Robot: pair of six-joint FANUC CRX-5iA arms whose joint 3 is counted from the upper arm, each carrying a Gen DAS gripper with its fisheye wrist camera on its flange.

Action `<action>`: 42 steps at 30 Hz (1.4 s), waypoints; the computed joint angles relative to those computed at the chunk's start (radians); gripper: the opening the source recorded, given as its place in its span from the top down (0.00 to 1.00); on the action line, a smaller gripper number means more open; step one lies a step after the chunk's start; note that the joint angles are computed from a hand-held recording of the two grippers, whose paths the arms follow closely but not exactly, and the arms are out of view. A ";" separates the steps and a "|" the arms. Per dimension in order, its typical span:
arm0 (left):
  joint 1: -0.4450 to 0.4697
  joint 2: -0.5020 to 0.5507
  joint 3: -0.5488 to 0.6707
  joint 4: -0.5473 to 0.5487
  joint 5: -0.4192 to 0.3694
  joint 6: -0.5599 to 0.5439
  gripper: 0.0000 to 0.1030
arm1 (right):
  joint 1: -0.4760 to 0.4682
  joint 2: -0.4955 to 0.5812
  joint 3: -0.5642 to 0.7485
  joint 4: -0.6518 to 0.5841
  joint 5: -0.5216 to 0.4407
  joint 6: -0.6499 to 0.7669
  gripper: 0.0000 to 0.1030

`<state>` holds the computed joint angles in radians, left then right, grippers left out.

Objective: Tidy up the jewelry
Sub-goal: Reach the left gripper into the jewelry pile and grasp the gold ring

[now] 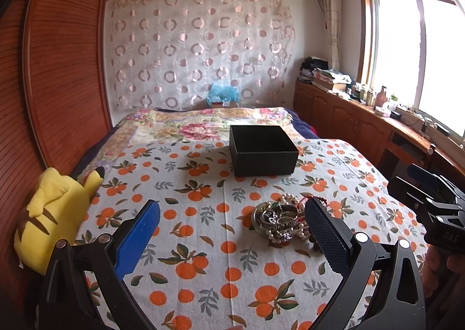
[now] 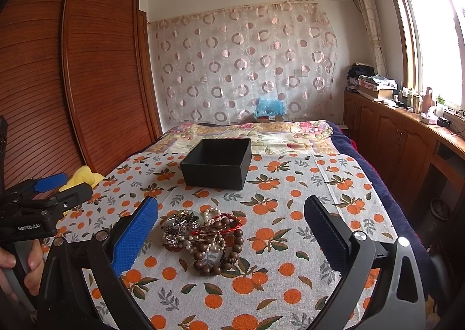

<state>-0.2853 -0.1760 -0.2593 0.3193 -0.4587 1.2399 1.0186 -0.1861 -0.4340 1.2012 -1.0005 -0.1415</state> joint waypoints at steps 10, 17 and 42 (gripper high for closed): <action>0.021 0.102 0.046 0.123 -0.098 -0.167 0.06 | -0.037 -0.004 -0.005 -0.068 0.104 0.094 0.05; 0.027 0.184 0.112 0.164 -0.189 -0.245 0.22 | -0.048 -0.006 -0.009 -0.111 0.122 0.144 0.10; -0.012 0.498 0.462 0.123 -0.464 -0.255 0.88 | -0.092 0.030 0.016 -0.279 0.201 0.289 0.26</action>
<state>-0.2975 0.3216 0.2030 0.4422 -0.9222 0.9852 0.9269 -0.1560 -0.4175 0.9226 -0.7993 0.1473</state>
